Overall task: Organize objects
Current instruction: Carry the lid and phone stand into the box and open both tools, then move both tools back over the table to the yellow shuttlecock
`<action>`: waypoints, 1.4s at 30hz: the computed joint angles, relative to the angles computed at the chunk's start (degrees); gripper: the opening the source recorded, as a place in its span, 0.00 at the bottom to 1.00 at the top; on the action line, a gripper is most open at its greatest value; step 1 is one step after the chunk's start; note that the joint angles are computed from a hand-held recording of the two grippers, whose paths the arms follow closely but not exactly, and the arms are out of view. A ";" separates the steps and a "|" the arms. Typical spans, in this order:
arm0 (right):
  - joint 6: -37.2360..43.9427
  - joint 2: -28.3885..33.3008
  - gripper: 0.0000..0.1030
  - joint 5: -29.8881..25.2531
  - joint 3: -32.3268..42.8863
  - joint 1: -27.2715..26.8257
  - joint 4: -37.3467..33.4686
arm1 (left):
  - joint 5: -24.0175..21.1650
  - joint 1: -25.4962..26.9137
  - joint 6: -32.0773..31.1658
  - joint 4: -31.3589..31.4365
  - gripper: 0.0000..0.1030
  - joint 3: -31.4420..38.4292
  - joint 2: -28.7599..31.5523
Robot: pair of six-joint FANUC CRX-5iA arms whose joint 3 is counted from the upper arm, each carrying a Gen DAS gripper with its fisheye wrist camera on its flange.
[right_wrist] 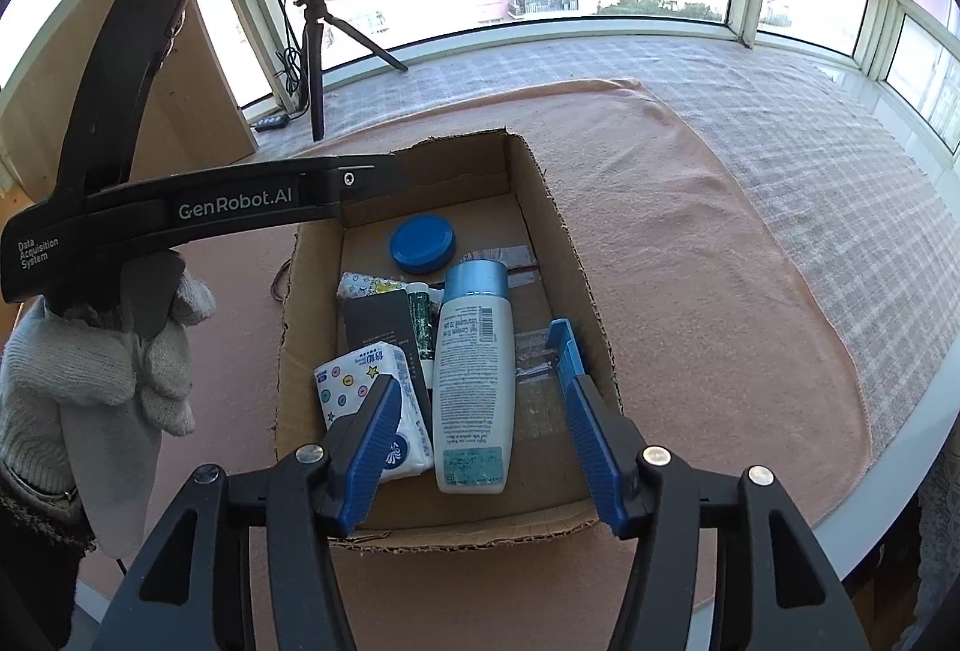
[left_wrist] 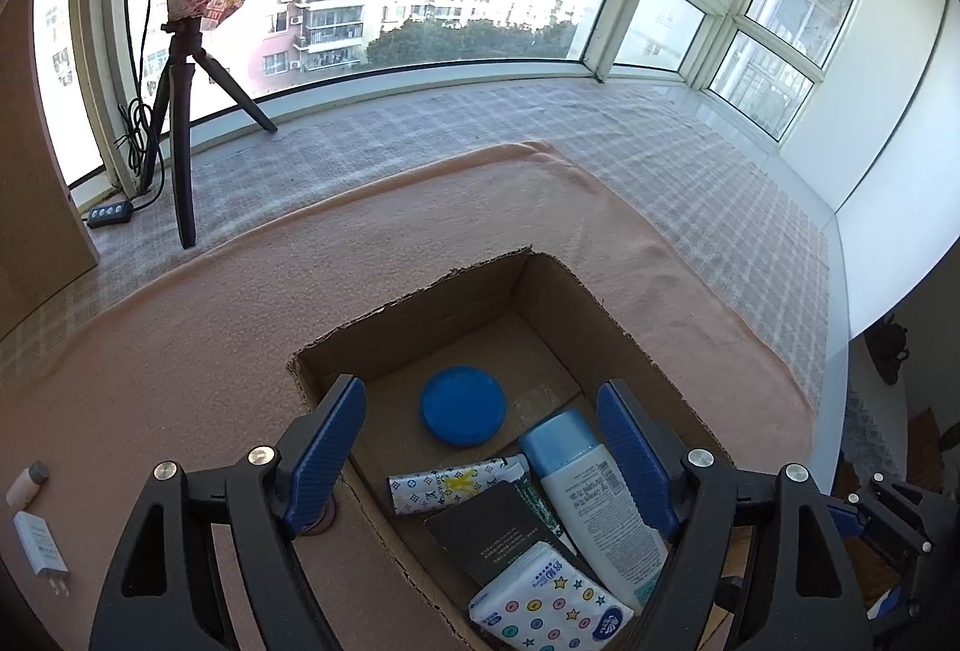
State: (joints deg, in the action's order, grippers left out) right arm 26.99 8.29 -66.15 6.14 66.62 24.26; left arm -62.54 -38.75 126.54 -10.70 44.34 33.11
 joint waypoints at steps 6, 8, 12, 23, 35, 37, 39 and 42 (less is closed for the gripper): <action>0.79 0.71 0.52 0.43 0.99 0.41 -0.93 | 0.58 0.11 1.71 -0.76 0.80 -5.02 -3.64; 1.06 1.04 0.52 0.50 1.40 0.68 -1.23 | 0.45 0.12 2.25 -1.19 0.80 -6.71 -4.95; 1.14 1.46 0.52 1.05 1.90 1.17 -1.73 | 0.74 0.02 3.88 -2.33 0.80 -11.20 -8.49; 1.31 3.53 0.52 3.31 4.79 3.07 -3.82 | 0.23 0.13 9.45 -6.13 0.80 -26.75 -22.39; 4.03 10.44 0.52 3.20 14.08 6.24 -6.08 | -7.44 -0.58 16.12 -10.93 0.80 -41.17 -38.65; 4.90 12.08 0.52 2.99 16.38 6.75 -6.79 | -9.21 -0.91 16.98 -11.69 0.80 -42.55 -40.77; 5.81 13.92 0.52 2.54 18.89 7.31 -7.38 | -10.28 -0.74 17.53 -11.85 0.80 -44.34 -42.98; 7.40 16.94 0.52 1.44 23.24 8.02 -8.74 | -11.30 -0.15 18.37 -11.73 0.80 -47.10 -46.25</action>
State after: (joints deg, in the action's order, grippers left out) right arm 34.38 25.24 -64.71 29.38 74.64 15.51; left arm -73.84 -38.90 144.91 -22.42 -2.76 -13.14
